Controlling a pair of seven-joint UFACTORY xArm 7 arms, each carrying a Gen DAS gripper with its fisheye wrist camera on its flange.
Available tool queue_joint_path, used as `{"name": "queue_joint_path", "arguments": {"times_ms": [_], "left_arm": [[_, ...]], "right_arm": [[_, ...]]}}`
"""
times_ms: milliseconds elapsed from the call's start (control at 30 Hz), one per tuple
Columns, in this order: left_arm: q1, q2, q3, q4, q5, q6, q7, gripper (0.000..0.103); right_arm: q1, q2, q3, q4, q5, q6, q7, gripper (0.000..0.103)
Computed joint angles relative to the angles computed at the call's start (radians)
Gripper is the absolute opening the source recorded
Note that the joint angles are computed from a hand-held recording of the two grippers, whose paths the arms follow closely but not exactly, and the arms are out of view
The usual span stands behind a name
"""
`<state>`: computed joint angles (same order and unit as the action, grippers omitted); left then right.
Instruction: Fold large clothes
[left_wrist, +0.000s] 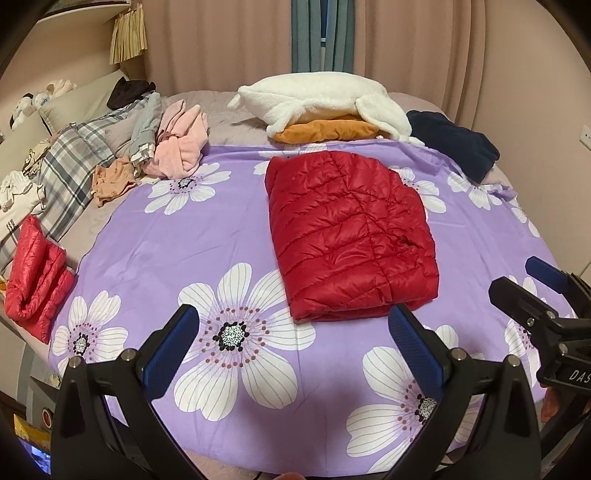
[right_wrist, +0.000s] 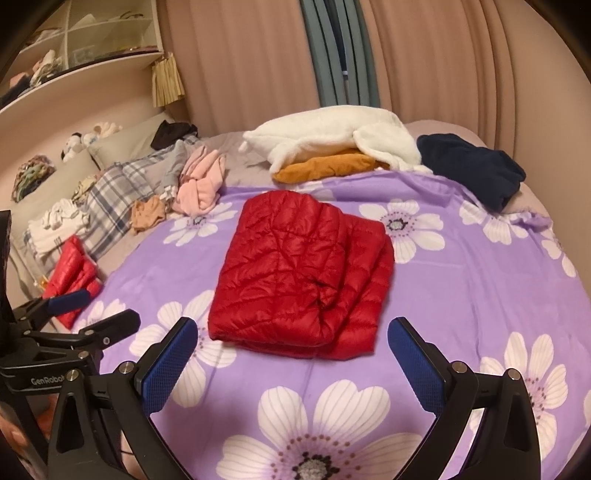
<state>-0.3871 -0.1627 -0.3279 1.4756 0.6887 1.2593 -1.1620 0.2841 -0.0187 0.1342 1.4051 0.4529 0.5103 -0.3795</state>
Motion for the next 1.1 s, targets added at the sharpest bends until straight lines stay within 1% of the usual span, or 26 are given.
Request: {"name": "queue_joint_path", "arguments": {"times_ms": [233, 600, 1100], "left_arm": [[-0.006, 0.015, 0.001, 0.015, 0.003, 0.021, 0.007, 0.103], [-0.017, 0.024, 0.007, 0.024, 0.010, 0.027, 0.003, 0.103], [-0.011, 0.005, 0.005, -0.004, 0.009, 0.010, 0.004, 0.103]], "right_arm": [[-0.003, 0.007, 0.001, 0.007, 0.001, 0.006, -0.002, 0.102], [-0.008, 0.014, 0.001, 0.014, 0.000, 0.010, -0.008, 0.102], [-0.010, 0.009, 0.000, 0.009, 0.007, 0.006, -0.014, 0.102]]}}
